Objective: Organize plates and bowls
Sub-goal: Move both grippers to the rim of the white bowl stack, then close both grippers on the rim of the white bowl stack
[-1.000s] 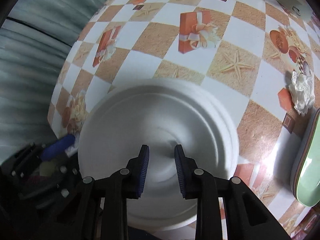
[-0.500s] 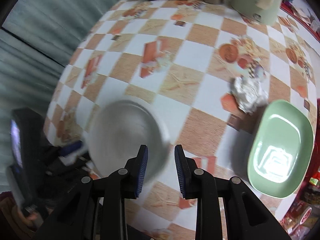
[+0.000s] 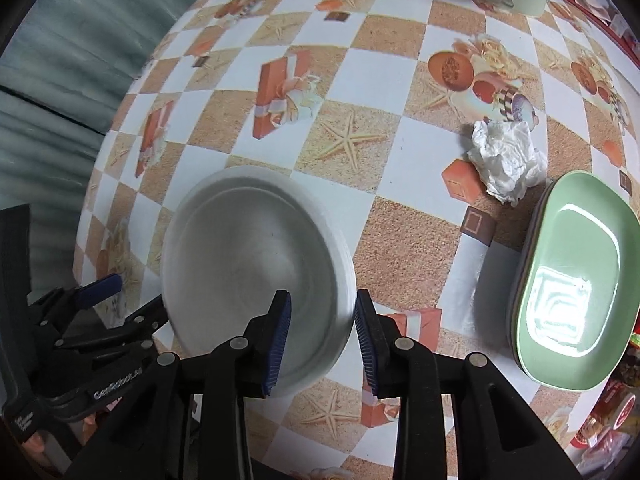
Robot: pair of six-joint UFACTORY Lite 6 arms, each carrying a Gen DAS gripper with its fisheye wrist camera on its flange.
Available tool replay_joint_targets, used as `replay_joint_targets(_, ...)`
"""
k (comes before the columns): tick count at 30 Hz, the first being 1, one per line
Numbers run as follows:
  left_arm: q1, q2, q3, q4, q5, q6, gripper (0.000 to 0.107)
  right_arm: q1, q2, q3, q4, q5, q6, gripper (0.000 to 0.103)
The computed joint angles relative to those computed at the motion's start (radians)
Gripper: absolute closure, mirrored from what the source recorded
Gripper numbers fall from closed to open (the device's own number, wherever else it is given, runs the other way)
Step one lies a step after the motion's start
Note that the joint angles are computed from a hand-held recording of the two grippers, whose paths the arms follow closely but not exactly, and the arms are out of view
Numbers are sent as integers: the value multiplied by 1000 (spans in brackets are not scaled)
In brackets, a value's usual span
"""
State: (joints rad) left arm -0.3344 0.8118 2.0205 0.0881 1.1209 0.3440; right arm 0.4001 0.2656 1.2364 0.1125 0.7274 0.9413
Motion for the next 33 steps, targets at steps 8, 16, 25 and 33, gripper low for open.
replay_joint_targets(8,-28,113,166,43,63,-13,25,6,5,4,-81,21,86,28)
replay_joint_targets(16,-62,123,204,41,63,-24,25,-2,12,-2,-57,39,118,28)
replay_joint_targets(25,-68,166,277,44,105,25,25,-7,1,-18,-16,10,106,28)
replay_joint_targets(33,-78,239,397,-25,191,136,27,-7,27,10,-15,18,89,52)
